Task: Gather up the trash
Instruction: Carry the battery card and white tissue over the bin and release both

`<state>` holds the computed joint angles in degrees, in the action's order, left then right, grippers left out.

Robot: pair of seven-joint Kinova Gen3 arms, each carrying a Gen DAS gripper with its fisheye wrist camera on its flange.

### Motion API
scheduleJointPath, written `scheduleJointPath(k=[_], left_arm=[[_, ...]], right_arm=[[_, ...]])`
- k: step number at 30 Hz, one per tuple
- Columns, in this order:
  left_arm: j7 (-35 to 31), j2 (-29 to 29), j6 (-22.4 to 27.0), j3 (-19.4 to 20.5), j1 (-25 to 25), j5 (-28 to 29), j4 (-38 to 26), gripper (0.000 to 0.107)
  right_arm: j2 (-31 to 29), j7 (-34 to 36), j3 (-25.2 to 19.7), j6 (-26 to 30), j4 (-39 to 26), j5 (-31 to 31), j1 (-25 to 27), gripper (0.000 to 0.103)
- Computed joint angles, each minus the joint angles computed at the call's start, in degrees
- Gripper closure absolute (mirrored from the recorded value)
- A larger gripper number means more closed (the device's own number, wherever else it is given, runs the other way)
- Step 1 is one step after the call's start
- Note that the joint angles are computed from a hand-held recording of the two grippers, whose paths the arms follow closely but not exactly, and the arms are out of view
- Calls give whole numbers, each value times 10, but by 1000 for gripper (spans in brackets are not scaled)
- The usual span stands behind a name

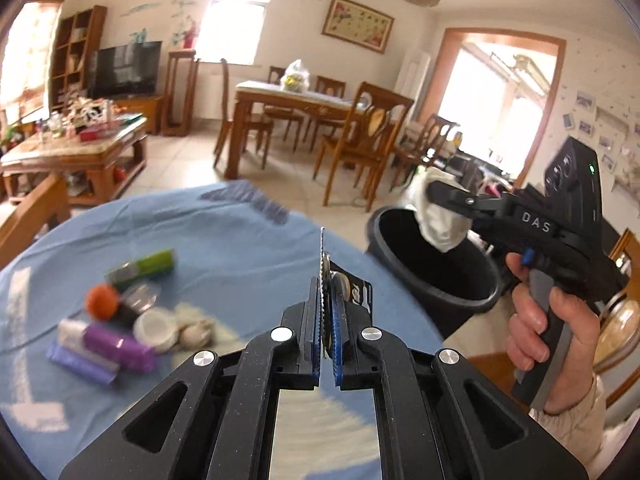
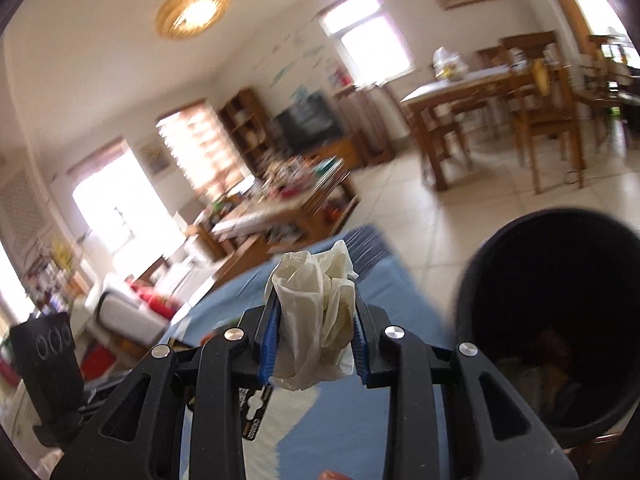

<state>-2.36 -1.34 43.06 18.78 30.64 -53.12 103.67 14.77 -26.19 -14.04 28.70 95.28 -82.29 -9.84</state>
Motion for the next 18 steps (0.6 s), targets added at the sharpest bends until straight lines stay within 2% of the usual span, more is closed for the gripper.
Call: scheduleJointPath(k=[4,8,9,12,18], left_arm=[[-36,47,-55,-21,-3,3,-46,103],[-76,101,-108,-53,8,17,-98,103],[-99,122,-118,-50,1,29,-121,103],[-143,171,-135,-64,6,54,-171,103],[-246,260,-140,-61,-7,129,-271,103]], right_arm=[[-10,6,19,-36,13,-38,19,73],[-9,-26,36,-71,15,-28,29,73],[-6,-41,39,-79,13,-18,32,73],[5,-61,34,-85,11,-11,49,73],[20,-74,22,-90,16,-4,76,73]])
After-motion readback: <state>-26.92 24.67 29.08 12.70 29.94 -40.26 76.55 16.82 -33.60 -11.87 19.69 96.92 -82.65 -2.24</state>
